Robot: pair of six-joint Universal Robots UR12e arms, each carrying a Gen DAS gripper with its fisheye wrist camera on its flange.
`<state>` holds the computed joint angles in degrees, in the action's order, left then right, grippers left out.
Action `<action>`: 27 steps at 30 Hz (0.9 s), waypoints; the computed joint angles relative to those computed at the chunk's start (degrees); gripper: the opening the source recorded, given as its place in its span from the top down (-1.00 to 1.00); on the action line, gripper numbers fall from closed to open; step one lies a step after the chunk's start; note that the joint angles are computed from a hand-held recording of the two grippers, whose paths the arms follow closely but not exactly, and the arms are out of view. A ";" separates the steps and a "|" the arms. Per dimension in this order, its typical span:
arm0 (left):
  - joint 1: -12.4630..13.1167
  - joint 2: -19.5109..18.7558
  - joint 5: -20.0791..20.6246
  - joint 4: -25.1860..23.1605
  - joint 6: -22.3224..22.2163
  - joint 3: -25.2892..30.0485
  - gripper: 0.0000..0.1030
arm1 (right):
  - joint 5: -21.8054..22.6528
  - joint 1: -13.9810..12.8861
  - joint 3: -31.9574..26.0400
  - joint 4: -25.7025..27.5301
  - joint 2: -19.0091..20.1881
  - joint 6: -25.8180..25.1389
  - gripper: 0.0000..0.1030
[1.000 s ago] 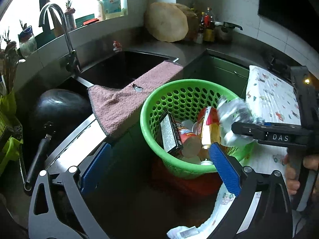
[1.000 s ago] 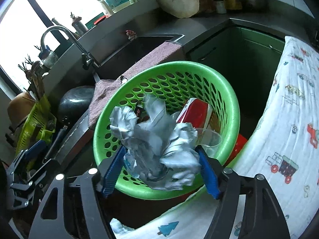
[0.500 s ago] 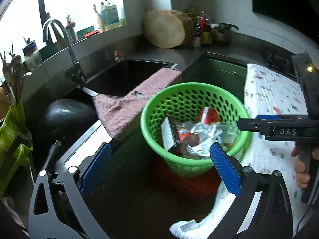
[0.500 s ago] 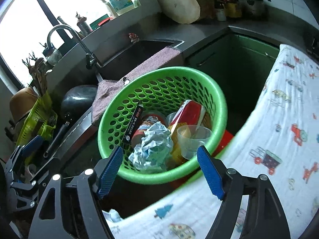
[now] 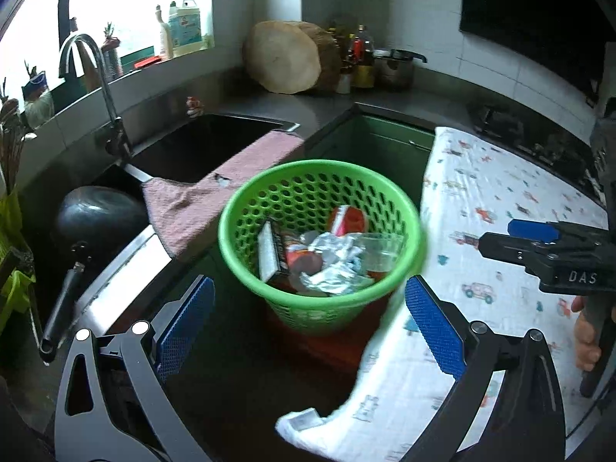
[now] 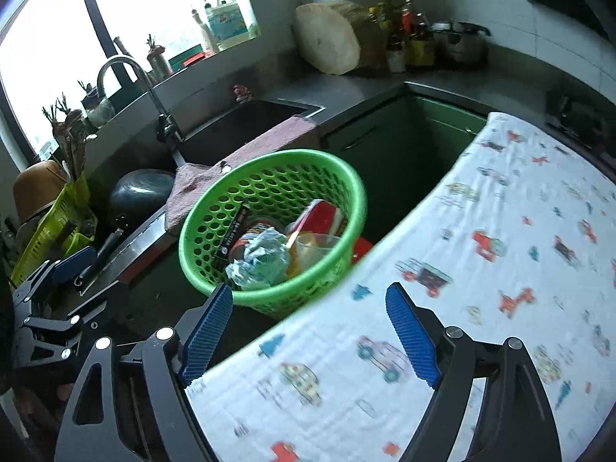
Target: Collect trash
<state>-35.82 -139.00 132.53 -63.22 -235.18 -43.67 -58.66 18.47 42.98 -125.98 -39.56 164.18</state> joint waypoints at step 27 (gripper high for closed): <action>-2.96 -9.17 -3.64 -3.26 3.81 15.92 -0.90 | -9.57 -5.27 27.34 -19.95 -15.64 4.56 -0.75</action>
<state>-38.79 -148.18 128.89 -66.48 -231.38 -27.75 -68.23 13.20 70.31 -145.94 -55.20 168.74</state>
